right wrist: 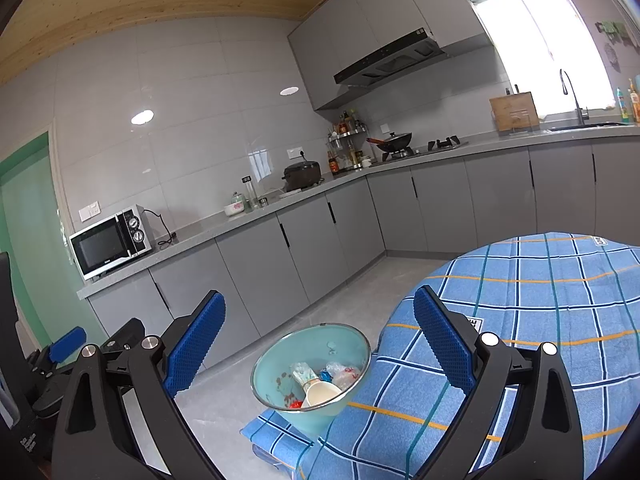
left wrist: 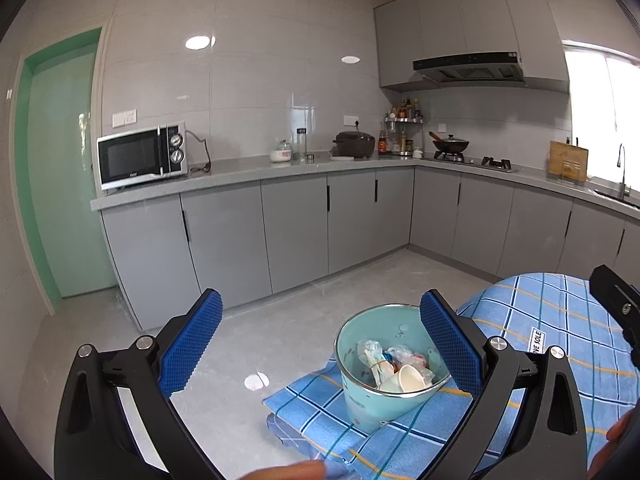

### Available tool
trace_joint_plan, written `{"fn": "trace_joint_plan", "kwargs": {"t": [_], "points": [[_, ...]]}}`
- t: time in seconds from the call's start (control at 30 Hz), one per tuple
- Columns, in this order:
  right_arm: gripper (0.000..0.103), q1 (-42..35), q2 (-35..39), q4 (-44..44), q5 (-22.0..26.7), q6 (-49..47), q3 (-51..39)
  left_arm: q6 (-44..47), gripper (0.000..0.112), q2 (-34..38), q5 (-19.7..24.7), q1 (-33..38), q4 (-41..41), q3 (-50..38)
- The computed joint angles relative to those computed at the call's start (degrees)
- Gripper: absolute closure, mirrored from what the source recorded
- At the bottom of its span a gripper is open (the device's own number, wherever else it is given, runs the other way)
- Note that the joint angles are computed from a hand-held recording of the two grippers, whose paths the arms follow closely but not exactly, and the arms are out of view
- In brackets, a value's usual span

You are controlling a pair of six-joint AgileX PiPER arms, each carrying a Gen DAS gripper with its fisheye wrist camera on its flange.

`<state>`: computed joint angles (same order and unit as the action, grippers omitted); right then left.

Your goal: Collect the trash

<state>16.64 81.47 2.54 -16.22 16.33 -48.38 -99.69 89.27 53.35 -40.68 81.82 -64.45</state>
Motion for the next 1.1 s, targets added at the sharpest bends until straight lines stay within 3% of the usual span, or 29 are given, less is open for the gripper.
{"fn": "trace_joint_plan", "kwargs": {"t": [0.23,0.5,0.83,0.9,1.1], "points": [[0.009,0.11,-0.41,1.66,0.17,-1.25,0.09,1.07,0.015,0.28,0.79,-0.19,-0.94,-0.96],[0.009,0.09,-0.38,1.50,0.16,-0.69,0.48,3.02,0.015,-0.67,-6.01,2.91,-5.12,-0.76],[0.008,-0.08,0.04,1.73,0.49,-0.58,0.03,2.96,0.015,0.85,-4.04,2.35,-4.67,-1.48],[0.008,0.02,0.01,5.41,0.09,-3.99,0.29,2.74,0.015,0.98,-3.49,2.18,-4.42,-1.48],[0.005,-2.99,1.99,28.11,0.28,-24.35,-1.49,3.77,0.015,1.43,-4.79,2.43,-5.07,-1.69]]}}
